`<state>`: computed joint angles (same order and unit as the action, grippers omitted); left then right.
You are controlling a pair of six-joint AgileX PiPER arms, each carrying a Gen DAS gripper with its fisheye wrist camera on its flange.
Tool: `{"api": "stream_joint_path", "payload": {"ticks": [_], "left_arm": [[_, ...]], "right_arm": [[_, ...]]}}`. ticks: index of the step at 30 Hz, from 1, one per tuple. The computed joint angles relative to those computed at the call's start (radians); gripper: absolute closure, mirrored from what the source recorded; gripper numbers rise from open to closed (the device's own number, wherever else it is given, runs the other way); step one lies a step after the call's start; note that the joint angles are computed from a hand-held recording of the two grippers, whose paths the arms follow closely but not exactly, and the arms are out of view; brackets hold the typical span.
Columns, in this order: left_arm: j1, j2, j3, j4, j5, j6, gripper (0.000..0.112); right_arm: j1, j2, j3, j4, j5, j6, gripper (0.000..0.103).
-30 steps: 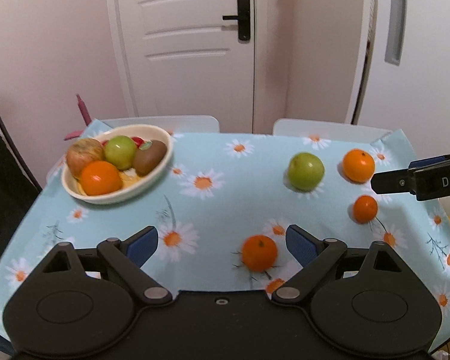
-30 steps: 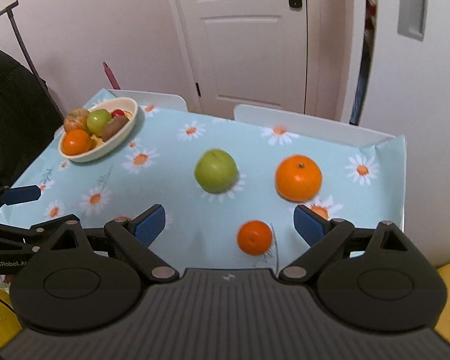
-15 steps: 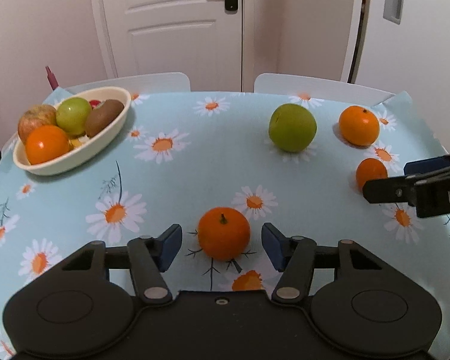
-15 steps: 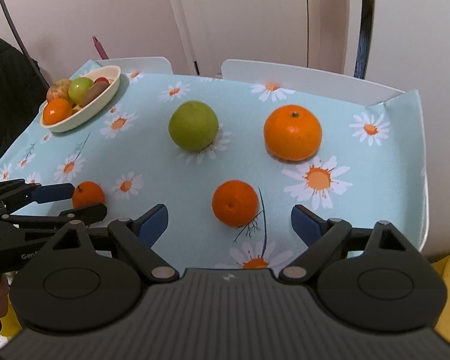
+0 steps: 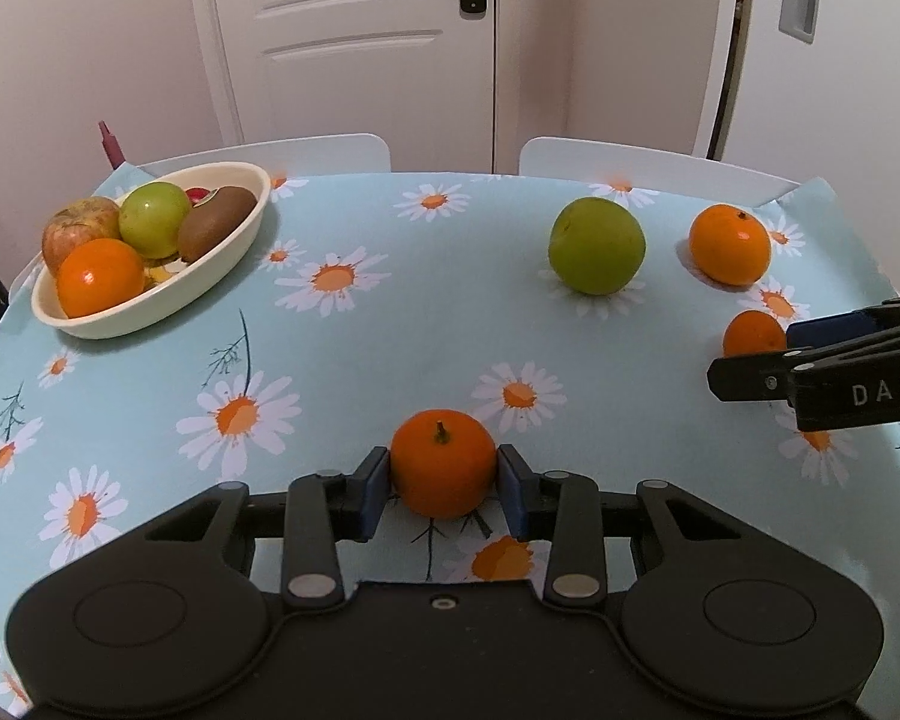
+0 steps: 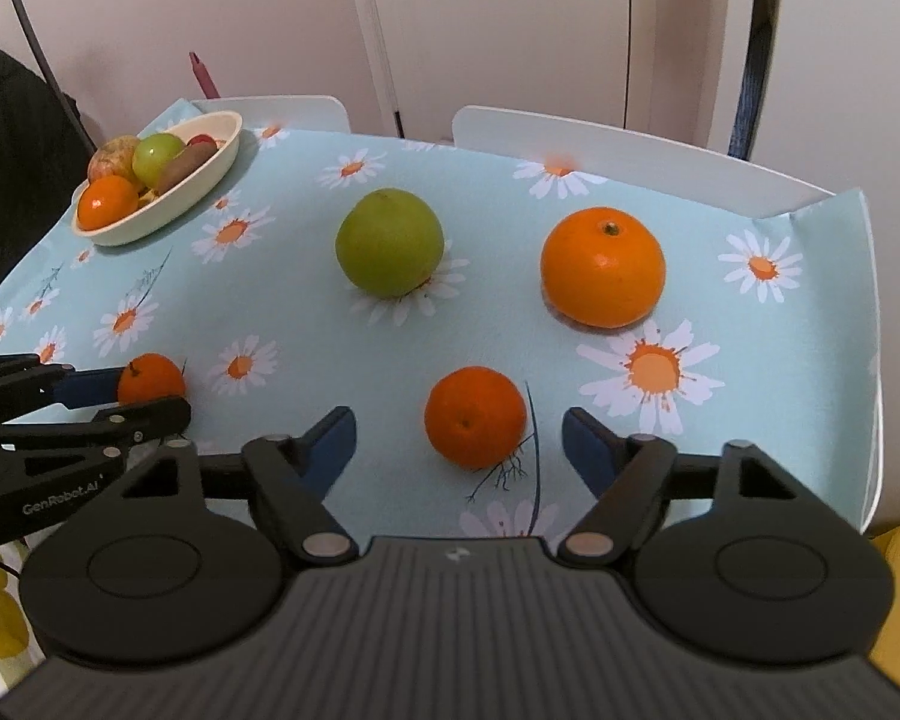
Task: Organize fruits
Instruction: 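Grasp a mandarin with the left gripper while the right grasps another mandarin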
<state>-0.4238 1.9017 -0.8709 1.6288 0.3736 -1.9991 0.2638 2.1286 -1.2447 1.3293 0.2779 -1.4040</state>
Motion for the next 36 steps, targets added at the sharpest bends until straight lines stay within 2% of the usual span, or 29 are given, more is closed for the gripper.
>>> {"api": "stream_joint_path", "payload": {"ticks": [5,9,13,23,29,36], "left_arm": [[-0.005,-0.004,0.009,-0.003,0.014,0.004,0.071],[-0.005,-0.01,0.018,0.002,0.017,-0.01,0.071],[-0.007,-0.019,0.03,0.009,0.02,-0.02,0.071],[-0.024,-0.11,0.074,-0.071,0.063,0.034,0.071],[-0.042,-0.199,0.094,-0.167,0.116,0.133,0.071],[-0.001,-0.323,0.107,-0.278,0.158,0.295,0.071]], "right_arm": [[0.008,0.011,-0.016,-0.041,-0.006,0.044,0.024],[0.016,0.013,-0.013,0.008,-0.038,0.002,0.025],[0.02,0.016,-0.027,-0.095,-0.043,0.087,0.052],[0.038,-0.063,0.015,-0.071,-0.011,0.069,0.052],[0.071,-0.122,0.012,-0.14,0.021,0.148,0.052],[0.125,-0.167,-0.045,-0.264,0.059,0.298,0.052]]}}
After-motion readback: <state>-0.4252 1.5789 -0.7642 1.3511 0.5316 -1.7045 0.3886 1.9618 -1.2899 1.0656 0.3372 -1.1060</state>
